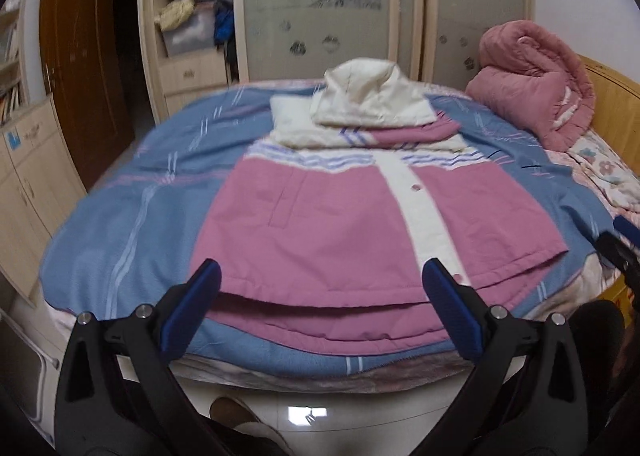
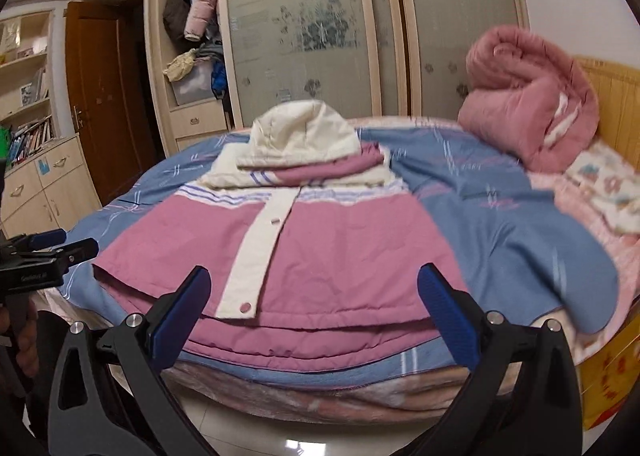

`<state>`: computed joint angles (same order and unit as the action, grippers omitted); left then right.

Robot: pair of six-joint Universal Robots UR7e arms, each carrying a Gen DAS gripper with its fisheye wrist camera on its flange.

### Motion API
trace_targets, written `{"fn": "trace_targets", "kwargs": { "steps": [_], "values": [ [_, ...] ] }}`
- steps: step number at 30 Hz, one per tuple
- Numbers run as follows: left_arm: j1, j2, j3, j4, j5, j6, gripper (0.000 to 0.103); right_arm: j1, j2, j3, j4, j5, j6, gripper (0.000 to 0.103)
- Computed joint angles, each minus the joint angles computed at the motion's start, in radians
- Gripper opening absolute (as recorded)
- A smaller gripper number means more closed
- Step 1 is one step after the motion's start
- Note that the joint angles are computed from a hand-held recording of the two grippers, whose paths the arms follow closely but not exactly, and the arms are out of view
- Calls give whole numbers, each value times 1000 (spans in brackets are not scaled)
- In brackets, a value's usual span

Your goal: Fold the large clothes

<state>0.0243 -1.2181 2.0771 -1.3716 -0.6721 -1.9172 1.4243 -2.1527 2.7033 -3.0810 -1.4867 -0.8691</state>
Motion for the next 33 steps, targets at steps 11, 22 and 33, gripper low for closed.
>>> {"fn": "trace_targets", "kwargs": {
  "steps": [11, 22, 33],
  "values": [
    [-89, 42, -118, 178, 1, -68, 101, -34, -241, -6, 201, 92, -17, 102],
    [-111, 26, -118, 206, -5, -95, 101, -39, -275, 1, 224, 106, -31, 102],
    [-121, 43, -66, 272, 16, 115, 101, -78, -198, 67, -11, 131, -336, 102]
  ]
}}
